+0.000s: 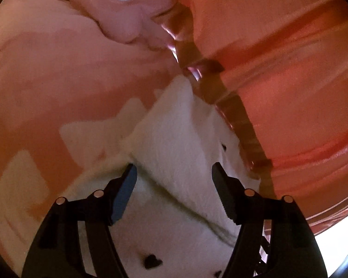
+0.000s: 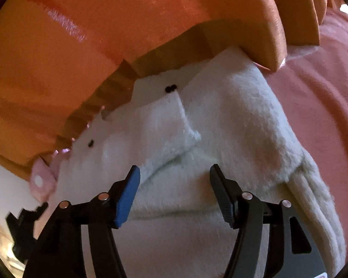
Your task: Fold small clothes
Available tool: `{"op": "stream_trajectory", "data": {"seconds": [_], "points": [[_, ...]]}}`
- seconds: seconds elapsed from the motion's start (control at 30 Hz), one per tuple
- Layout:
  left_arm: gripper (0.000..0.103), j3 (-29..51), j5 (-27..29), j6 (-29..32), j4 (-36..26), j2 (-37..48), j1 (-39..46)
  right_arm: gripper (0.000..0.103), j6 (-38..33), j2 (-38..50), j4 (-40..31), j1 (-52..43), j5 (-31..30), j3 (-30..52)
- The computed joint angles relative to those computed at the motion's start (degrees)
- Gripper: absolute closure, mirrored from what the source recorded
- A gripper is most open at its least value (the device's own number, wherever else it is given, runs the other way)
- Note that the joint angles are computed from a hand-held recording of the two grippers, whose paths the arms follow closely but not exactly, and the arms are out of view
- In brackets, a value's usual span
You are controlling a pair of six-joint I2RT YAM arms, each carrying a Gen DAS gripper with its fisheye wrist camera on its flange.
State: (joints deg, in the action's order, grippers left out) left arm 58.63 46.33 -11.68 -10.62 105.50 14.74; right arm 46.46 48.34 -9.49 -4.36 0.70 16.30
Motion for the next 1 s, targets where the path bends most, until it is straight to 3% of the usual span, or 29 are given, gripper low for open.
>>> {"op": "stream_trajectory", "data": {"seconds": [0.07,0.13,0.17,0.2,0.27,0.3,0.4,0.47,0.53,0.63,0.67,0.73,0.77,0.83,0.9,1.0], "points": [[0.041,1.1,-0.7,-0.7,1.3,1.5,0.5,0.041,-0.3,2.9,3.4,-1.4,-1.1,0.0],[0.052,2.4,-1.0,-1.1,1.6,3.3,0.9,0.043,-0.5,6.4,7.4,-2.2,-2.0,0.1],[0.056,2.2,-1.6,-1.2,2.6,3.5,1.0,0.052,-1.1,6.9,8.0,-2.7,-2.5,0.1],[0.065,2.0,-2.8,-0.9,3.4,3.3,0.8,0.071,-2.0,8.2,8.8,-2.7,-2.7,0.4],[0.078,1.3,-5.6,0.5,4.7,2.5,0.1,0.095,-4.7,10.3,8.2,-2.9,-3.7,2.0],[0.088,0.7,-6.3,0.5,6.0,2.0,0.1,0.095,-4.4,9.5,7.3,-1.8,-2.5,2.5],[0.096,0.5,-6.6,0.5,8.0,1.4,0.4,0.096,-6.2,-2.3,1.6,4.6,2.8,4.8],[0.097,1.0,-7.5,1.3,7.5,1.5,0.4,0.096,-8.9,-11.6,-0.1,10.9,6.8,6.9],[0.097,1.4,-8.0,2.4,5.8,2.0,0.4,0.096,-10.1,-13.8,-0.8,12.0,8.3,7.2],[0.097,1.1,-6.3,2.0,3.2,1.3,1.2,0.096,-9.1,-1.4,-1.1,2.4,5.2,4.6],[0.097,0.8,-4.2,2.3,1.3,0.1,1.5,0.096,-7.5,3.4,0.3,-1.9,1.8,2.6],[0.094,-0.7,-2.1,2.3,0.5,-2.3,1.4,0.096,-5.1,4.4,4.6,-7.0,-5.0,-0.8],[0.092,-1.4,-0.3,2.0,0.1,-3.2,1.2,0.096,-5.6,4.0,4.0,-6.8,-4.7,0.1],[0.074,-0.9,2.4,1.3,-1.7,-2.2,0.2,0.096,-7.7,3.3,2.2,-2.3,1.3,2.6],[0.073,0.3,3.2,0.1,-2.5,0.4,-0.8,0.096,-8.7,3.9,0.2,1.8,6.0,4.4],[0.073,2.4,2.8,-2.3,-0.6,4.5,-1.1,0.096,-8.0,5.3,-0.2,4.3,7.8,5.8]]}}
